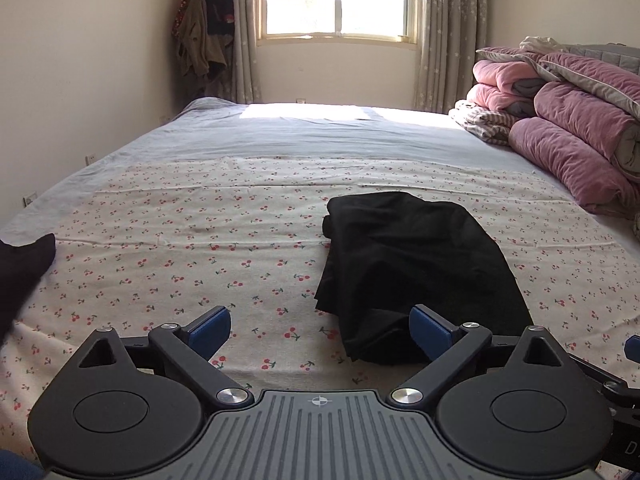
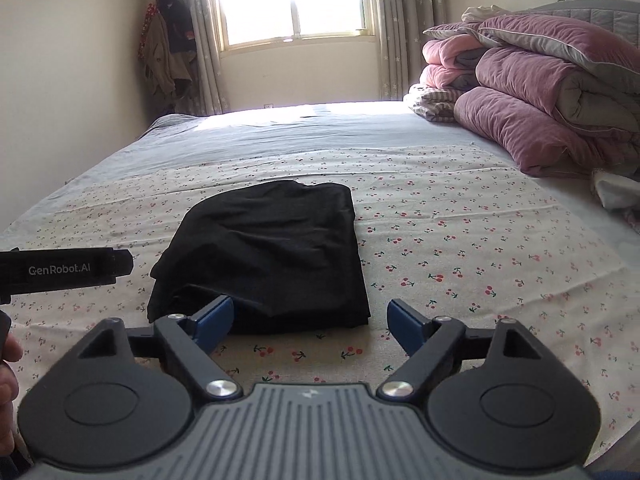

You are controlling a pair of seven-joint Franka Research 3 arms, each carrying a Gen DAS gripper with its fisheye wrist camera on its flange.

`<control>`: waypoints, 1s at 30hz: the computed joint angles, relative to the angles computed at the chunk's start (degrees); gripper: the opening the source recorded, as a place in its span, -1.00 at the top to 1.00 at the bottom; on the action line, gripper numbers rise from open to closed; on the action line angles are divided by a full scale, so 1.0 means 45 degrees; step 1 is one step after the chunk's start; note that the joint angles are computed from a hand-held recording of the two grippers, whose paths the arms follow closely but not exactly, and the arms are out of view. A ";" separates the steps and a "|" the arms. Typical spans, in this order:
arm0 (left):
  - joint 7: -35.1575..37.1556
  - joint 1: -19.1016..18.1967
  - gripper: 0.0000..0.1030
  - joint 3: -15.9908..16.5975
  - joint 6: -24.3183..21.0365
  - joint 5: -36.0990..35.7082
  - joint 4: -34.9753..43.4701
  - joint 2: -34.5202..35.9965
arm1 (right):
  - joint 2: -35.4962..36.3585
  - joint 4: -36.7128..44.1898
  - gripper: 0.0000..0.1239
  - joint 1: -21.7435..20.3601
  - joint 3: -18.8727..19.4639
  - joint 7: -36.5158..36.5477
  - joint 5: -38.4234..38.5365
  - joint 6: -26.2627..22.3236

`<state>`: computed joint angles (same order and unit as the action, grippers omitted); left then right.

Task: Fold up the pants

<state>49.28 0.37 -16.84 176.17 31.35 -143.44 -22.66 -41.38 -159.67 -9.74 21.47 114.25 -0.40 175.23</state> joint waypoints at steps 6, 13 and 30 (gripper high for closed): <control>0.0105 -0.0753 -0.99 0.0568 0.0521 -0.0853 -0.1086 -0.0609 | -0.1860 -0.0931 -0.46 0.0854 -0.0321 0.0414 0.0305 -0.0851; -0.0197 0.0242 -0.99 -0.0379 0.0157 -0.0011 -0.0795 0.0170 | -0.1138 -0.1224 -0.46 0.0264 0.0203 0.0657 -0.0009 -0.0145; 0.0381 -0.0857 -0.99 0.0497 -0.0583 -0.0469 -0.0681 0.0612 | -0.0933 -0.1017 -0.46 -0.0011 0.0511 0.1077 -0.0719 -0.0961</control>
